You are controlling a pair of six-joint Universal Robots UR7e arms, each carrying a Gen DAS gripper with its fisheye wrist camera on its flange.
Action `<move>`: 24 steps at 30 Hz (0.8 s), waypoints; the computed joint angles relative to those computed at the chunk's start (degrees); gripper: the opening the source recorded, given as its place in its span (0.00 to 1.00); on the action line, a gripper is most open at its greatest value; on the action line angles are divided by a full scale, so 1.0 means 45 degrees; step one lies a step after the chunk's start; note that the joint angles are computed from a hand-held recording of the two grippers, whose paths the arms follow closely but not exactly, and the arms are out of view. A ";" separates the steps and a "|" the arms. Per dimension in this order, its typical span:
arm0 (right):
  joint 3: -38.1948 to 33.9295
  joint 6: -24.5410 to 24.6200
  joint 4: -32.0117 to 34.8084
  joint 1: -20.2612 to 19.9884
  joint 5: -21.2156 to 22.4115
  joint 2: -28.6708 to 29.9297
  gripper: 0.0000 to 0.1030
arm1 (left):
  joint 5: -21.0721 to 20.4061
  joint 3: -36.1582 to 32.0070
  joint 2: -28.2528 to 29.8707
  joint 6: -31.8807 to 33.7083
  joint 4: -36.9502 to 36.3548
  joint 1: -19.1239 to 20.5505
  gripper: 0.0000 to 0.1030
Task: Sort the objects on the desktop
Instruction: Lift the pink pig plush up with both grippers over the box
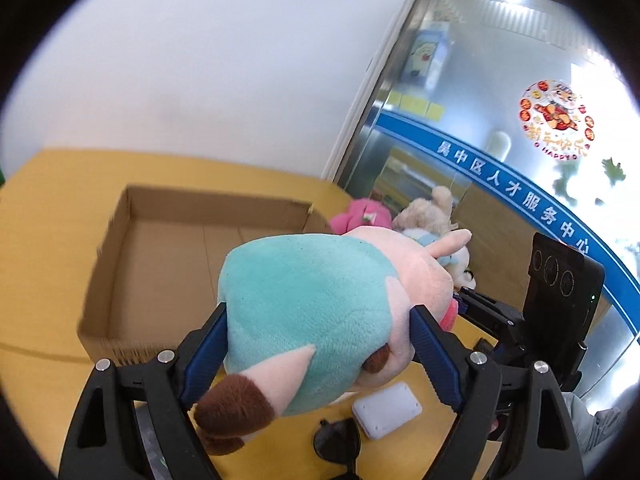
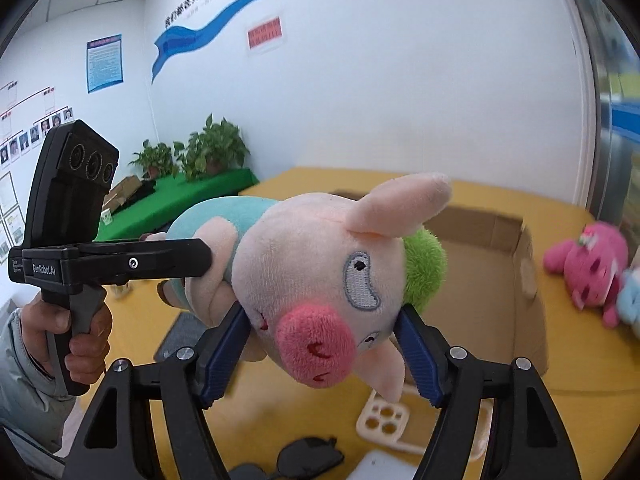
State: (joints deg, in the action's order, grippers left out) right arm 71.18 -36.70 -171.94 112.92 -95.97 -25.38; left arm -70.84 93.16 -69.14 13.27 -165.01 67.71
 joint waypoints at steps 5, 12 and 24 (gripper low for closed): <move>-0.0939 -0.0328 -0.0630 0.0537 -0.0078 0.0196 0.70 | -0.0361 -0.1244 0.0225 0.1153 0.0177 -0.0239 0.84; -0.3556 -0.0416 0.0079 0.1040 -0.0156 0.1045 0.70 | -0.0921 -0.3243 0.0881 0.2104 0.0642 -0.0333 0.85; -1.1233 -0.0868 0.3961 0.1565 -0.0333 0.4335 0.70 | -0.1165 -0.5924 0.1922 0.3289 0.1010 -0.0248 0.85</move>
State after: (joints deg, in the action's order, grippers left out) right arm 20.64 -40.61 -154.11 119.96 -97.47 -5.88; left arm -76.09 66.51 -60.49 28.07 -160.46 66.59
